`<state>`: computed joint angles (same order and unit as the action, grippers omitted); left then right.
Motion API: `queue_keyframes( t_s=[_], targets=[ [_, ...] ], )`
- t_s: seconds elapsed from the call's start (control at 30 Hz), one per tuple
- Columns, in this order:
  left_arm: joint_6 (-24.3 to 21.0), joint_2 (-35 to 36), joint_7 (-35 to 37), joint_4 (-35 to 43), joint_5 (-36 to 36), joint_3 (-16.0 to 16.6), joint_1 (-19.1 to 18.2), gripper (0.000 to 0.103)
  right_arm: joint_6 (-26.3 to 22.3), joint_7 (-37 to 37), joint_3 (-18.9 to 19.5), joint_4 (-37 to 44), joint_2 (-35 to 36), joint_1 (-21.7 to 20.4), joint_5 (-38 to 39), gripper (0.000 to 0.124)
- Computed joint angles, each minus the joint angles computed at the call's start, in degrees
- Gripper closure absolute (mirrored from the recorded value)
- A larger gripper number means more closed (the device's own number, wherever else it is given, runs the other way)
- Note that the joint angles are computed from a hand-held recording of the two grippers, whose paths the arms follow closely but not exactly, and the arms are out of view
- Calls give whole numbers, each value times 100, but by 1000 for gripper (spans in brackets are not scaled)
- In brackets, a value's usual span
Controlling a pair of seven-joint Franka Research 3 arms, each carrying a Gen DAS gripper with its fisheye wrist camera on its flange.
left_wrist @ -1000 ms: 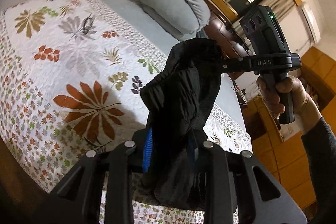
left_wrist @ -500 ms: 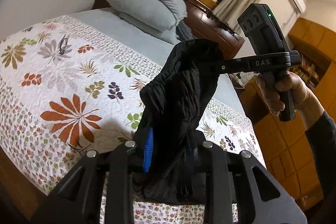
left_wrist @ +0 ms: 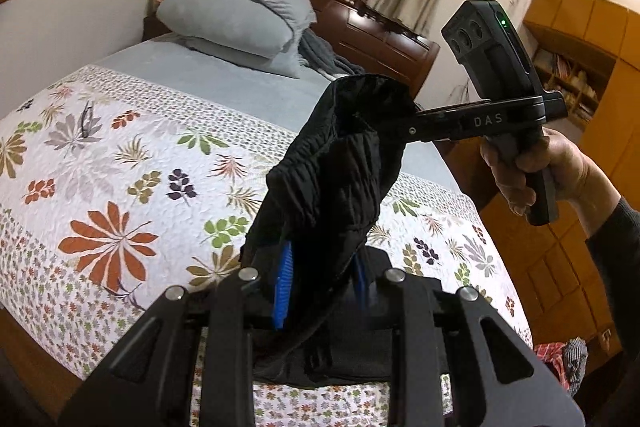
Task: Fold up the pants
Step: 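Lift the pants with both tools and fold the right tool's end toward the left tool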
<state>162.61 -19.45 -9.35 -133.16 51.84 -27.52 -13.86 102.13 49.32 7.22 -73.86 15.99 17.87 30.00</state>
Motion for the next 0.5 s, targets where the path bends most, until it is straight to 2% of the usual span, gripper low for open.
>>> queue_keyframes(
  t_s=[0.2,0.5],
  targets=[
    [-191,518,59,520,230,-113,-154,79,206,-419,-129,-712,-456,-257,267,92],
    [-566,1374,290,1287,511,166,-843,79,429,-1003,-341,-1515,-913,-543,569,92]
  ],
)
